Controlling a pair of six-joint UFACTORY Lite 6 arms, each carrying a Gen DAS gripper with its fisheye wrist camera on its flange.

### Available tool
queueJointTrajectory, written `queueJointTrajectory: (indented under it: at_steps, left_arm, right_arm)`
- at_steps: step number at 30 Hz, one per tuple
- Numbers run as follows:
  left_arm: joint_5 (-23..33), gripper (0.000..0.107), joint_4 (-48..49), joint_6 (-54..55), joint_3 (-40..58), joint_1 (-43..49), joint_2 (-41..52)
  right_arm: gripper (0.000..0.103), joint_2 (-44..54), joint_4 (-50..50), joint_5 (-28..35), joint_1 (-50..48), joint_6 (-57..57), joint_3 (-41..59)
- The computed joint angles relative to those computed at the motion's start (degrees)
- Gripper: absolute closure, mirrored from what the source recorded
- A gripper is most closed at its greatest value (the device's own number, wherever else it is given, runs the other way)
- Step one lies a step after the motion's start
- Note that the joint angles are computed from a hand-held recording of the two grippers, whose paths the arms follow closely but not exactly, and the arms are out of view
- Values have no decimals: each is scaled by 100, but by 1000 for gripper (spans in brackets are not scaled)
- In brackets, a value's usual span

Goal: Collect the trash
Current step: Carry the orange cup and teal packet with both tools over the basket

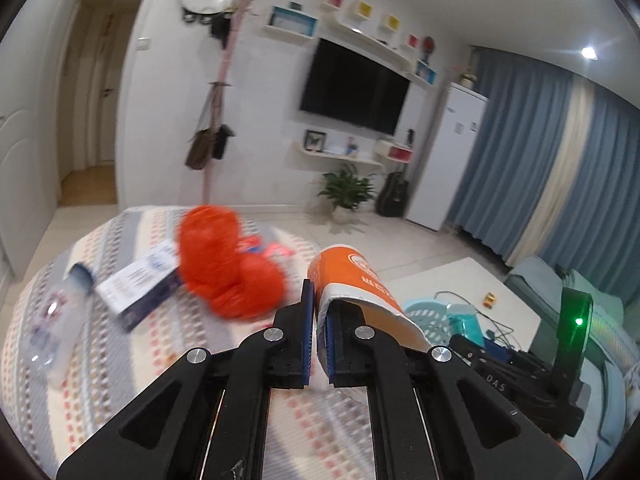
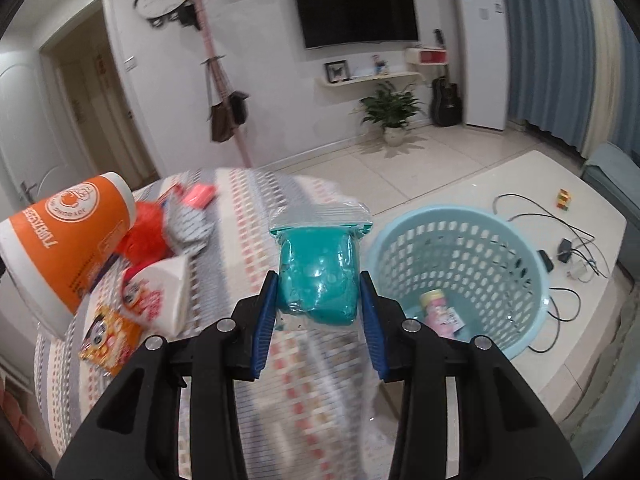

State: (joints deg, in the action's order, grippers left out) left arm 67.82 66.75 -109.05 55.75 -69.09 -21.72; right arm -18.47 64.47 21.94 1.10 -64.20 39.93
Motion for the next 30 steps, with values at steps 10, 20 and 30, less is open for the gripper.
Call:
queueJointTrajectory:
  at_steps: [10,20,30]
  left_arm:
    - [-2358,103,-265,1238,2318,1617,2721]
    - [-3314,104,-1656,2836,4737,2310,5372]
    - [-2786,103,-3840,5096,8330,2611,8252]
  right_arm:
    - [67,1512,737,402,-1699,-848,964]
    - [67,3310,523,129,-2112,-593,2117]
    - [66,5020,-690,127,-2180,633,3271]
